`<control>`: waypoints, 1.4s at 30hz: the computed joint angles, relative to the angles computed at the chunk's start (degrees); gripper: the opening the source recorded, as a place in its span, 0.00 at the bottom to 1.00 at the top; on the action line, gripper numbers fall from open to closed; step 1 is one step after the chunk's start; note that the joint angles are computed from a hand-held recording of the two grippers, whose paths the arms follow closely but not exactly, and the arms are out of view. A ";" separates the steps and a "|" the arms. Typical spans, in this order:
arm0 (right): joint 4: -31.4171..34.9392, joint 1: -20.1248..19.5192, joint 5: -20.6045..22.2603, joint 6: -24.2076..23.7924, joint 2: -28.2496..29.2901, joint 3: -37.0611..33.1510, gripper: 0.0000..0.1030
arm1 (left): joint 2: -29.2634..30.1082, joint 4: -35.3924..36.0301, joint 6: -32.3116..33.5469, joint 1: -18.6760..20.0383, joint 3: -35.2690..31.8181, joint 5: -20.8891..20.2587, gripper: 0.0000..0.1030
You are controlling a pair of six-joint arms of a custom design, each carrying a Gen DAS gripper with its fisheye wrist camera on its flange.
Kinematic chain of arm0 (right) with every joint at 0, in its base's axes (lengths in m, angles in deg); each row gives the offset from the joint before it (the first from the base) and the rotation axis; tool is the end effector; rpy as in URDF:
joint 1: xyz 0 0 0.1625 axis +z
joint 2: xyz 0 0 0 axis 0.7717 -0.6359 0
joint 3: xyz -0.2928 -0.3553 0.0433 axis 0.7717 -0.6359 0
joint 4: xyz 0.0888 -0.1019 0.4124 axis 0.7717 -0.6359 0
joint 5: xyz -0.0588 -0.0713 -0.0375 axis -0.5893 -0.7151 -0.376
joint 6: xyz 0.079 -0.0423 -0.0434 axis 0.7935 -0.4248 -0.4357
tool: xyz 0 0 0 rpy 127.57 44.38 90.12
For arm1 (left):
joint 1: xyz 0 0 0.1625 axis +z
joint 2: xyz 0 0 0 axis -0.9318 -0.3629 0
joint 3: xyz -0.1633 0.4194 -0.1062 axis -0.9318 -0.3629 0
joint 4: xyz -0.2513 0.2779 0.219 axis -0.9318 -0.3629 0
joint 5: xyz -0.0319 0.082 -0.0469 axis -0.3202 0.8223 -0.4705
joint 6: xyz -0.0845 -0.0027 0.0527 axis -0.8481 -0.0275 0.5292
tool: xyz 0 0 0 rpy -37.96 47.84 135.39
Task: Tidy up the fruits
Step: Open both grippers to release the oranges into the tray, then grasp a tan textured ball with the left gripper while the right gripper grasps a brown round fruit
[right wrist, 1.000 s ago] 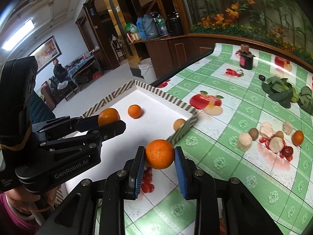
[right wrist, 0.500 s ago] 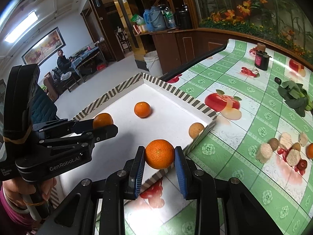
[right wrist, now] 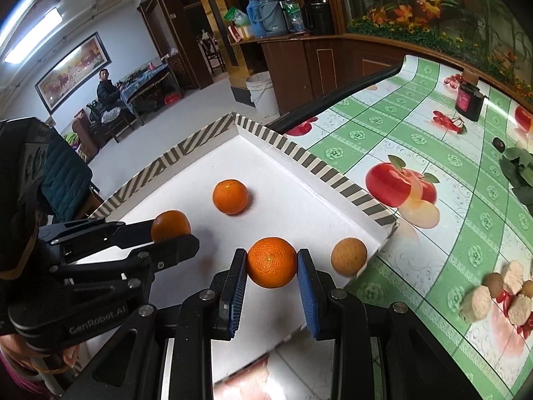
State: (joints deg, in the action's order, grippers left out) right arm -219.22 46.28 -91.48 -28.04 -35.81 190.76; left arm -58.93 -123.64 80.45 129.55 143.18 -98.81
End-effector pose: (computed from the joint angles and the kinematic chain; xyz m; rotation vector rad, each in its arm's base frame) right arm 0.1586 -0.6202 0.0868 0.1909 -2.4509 0.9027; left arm -0.1797 -0.6914 0.1001 0.9952 2.4633 -0.3285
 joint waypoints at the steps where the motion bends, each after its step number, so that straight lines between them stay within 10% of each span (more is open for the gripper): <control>1: 0.34 -0.23 0.13 0.14 0.04 -0.23 0.28 | 0.16 0.22 -0.08 0.02 -0.19 -0.01 0.32; 27: 0.71 -0.85 0.99 1.13 -0.73 -0.02 0.29 | 0.60 0.01 -0.67 -0.07 0.03 3.42 0.48; 42: -12.71 1.10 -0.37 2.39 -5.01 10.62 0.29 | -3.42 -2.76 0.09 -2.37 5.65 -1.80 0.48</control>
State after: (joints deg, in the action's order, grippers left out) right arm -231.93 47.38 -91.86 -25.65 -40.82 201.38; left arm -62.35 -126.41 80.55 127.18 148.84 -100.60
